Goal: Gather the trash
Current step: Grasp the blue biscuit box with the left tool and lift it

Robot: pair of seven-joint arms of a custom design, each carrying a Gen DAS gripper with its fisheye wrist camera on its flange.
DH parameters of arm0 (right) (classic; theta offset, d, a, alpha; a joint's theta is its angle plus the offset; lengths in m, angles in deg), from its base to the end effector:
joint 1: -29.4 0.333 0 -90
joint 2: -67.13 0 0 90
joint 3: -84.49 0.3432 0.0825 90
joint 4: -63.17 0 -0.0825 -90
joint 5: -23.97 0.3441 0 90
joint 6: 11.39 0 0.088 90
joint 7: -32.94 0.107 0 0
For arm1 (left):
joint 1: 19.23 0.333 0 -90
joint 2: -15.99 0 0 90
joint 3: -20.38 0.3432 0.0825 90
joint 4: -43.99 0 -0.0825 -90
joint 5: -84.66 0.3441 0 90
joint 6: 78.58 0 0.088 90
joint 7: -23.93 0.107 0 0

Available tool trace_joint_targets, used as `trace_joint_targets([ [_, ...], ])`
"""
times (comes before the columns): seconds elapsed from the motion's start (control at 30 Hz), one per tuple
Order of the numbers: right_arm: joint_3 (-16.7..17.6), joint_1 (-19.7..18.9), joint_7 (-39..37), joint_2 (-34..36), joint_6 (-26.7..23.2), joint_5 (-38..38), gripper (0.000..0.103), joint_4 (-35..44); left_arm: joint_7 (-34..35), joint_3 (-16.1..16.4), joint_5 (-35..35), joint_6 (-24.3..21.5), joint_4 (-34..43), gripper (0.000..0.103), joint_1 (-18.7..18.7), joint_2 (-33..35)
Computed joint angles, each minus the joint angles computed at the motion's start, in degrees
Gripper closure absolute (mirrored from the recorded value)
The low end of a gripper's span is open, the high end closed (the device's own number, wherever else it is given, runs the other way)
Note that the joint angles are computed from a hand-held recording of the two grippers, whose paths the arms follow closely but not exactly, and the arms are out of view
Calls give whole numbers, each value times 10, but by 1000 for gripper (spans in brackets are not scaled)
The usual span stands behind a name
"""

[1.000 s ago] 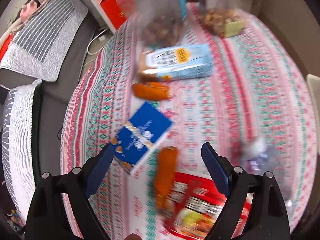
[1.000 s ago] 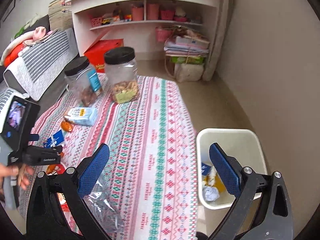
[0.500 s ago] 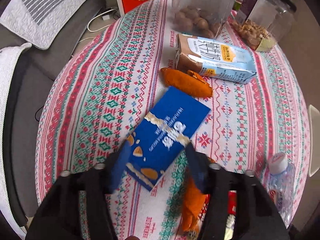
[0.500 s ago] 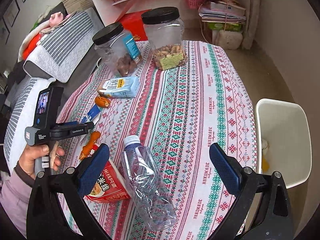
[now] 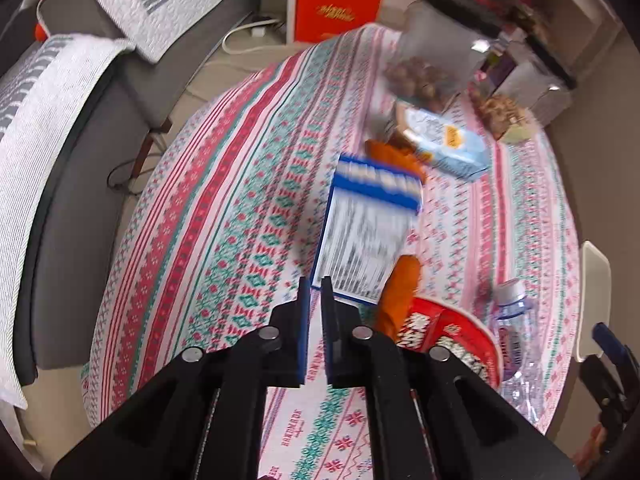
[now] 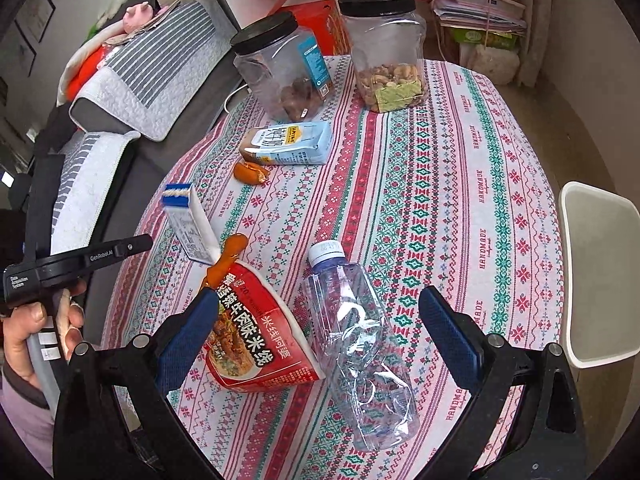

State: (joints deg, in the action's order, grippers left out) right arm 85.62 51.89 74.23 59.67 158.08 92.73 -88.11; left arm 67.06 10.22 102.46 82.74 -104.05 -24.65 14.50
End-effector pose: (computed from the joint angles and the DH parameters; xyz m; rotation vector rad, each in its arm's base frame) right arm 0.3898 0.1024 0.3715 -1.9128 1.6988 -0.0951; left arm 0.4222 -0.1334 0.3540 -2.3246 1.7802 -0.3140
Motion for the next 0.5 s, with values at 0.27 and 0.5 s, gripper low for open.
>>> trace_joint_targets([
  [0.27,-9,-10,4,-5,-5,-11,7,-1,-39,17,22,18,26,26,-11,54],
  [0.5,-20,-19,-2,-3,-9,-4,7,5,-29,57,55,-33,133,26,-76,149],
])
